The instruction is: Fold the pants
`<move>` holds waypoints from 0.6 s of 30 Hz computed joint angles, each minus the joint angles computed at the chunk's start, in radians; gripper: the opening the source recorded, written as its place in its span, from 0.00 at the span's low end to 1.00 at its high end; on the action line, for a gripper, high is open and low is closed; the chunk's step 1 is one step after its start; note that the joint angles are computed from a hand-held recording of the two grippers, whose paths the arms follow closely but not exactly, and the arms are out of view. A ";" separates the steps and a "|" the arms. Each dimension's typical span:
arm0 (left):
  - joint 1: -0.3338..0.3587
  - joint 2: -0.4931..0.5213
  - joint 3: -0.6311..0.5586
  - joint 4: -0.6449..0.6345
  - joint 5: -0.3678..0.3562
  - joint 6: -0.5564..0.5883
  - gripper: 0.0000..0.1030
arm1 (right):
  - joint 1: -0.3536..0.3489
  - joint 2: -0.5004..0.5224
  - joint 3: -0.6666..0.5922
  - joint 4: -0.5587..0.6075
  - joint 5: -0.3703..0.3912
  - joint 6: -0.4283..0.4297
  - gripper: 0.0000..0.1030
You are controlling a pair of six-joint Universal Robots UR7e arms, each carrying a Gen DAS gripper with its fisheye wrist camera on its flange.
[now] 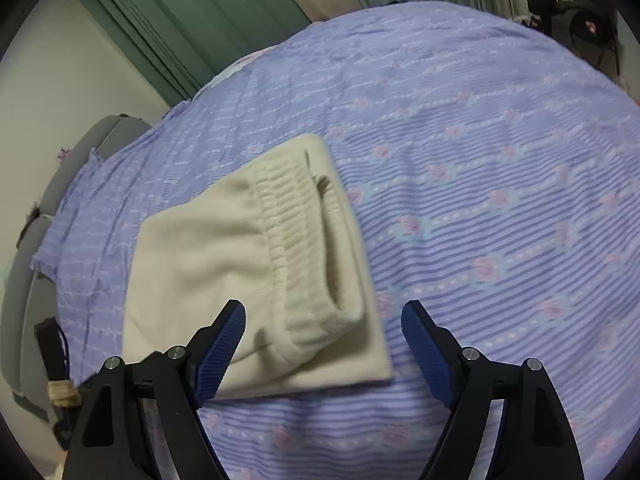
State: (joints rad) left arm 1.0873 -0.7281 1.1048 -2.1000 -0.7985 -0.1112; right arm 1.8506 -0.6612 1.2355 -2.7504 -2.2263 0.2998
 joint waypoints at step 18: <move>0.024 -0.003 -0.006 -0.026 -0.060 0.023 0.84 | -0.104 0.043 -0.043 0.022 0.287 0.184 0.81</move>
